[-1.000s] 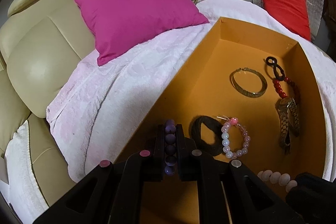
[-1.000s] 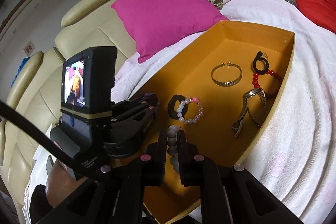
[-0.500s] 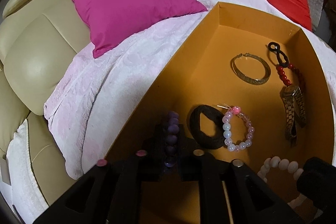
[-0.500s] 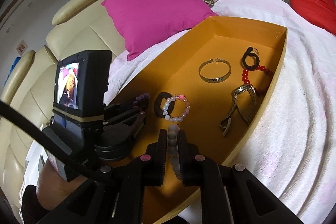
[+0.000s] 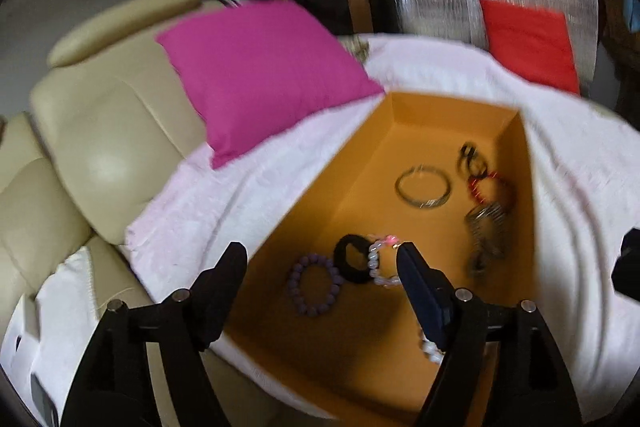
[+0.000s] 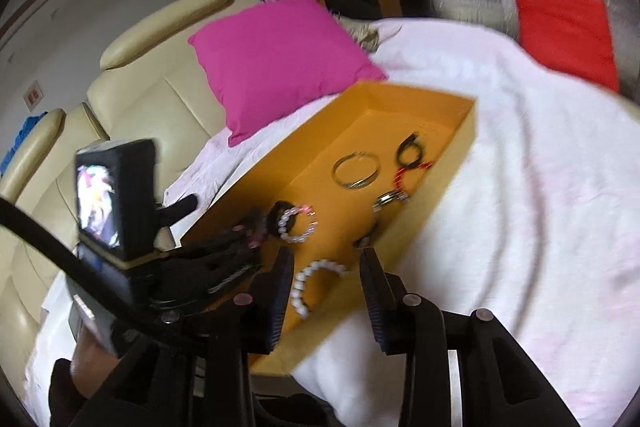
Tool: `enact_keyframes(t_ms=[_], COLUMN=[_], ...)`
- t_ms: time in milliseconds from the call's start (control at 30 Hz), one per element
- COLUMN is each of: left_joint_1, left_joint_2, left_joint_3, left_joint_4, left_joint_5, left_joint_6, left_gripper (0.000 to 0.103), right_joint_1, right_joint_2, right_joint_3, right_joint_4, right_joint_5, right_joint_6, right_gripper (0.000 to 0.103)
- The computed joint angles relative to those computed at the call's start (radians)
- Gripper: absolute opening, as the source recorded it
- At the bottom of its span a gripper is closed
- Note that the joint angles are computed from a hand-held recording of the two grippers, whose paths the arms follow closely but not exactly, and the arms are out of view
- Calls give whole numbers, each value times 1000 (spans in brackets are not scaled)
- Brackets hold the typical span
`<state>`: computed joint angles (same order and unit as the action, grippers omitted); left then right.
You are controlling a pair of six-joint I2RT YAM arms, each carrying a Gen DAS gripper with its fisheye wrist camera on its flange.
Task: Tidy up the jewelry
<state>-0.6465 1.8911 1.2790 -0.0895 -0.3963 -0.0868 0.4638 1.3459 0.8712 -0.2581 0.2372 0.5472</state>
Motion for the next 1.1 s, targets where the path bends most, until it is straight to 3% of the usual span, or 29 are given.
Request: enact_keyframes(t_ms=[133,267,367,500,733,833,1000,1100], left_joint_1=[-87,-172,-217,-270,-423,-452,-465,-475], left_joint_2=[-168,-292,-392,-459,-582,-638,-645,-637], left_joint_3=[-102,-117,-131,-54,-52,-55,-16,-5], left_joint_4=[-39,-150,-219,-451,-561,-577,-644,-675], left_joint_5=[-131,-277,-321,-383,-534,-512,-526,-552], left_joint_6=[-71,-142,-167,-267,-312,-327,-385,-411], left_gripper=[83,83,83,83,83,83,84,84], right_joint_1=[40,117,226,370,646,734,799,801], right_joint_2=[-187,-327,-410,-480,-468,-432,-400,-401], right_joint_3=[-37,-24,11,58,170,212,246,238], right_joint_4=[-117,-250,-365,-493,-739,-842,-926,-911], right_joint_5=[97,199,317,451,695,778,833,832], right_joint_6=[-19,-18,13,102,342,459,577,575], right_gripper=[52,53,57,61,65,65,66,66])
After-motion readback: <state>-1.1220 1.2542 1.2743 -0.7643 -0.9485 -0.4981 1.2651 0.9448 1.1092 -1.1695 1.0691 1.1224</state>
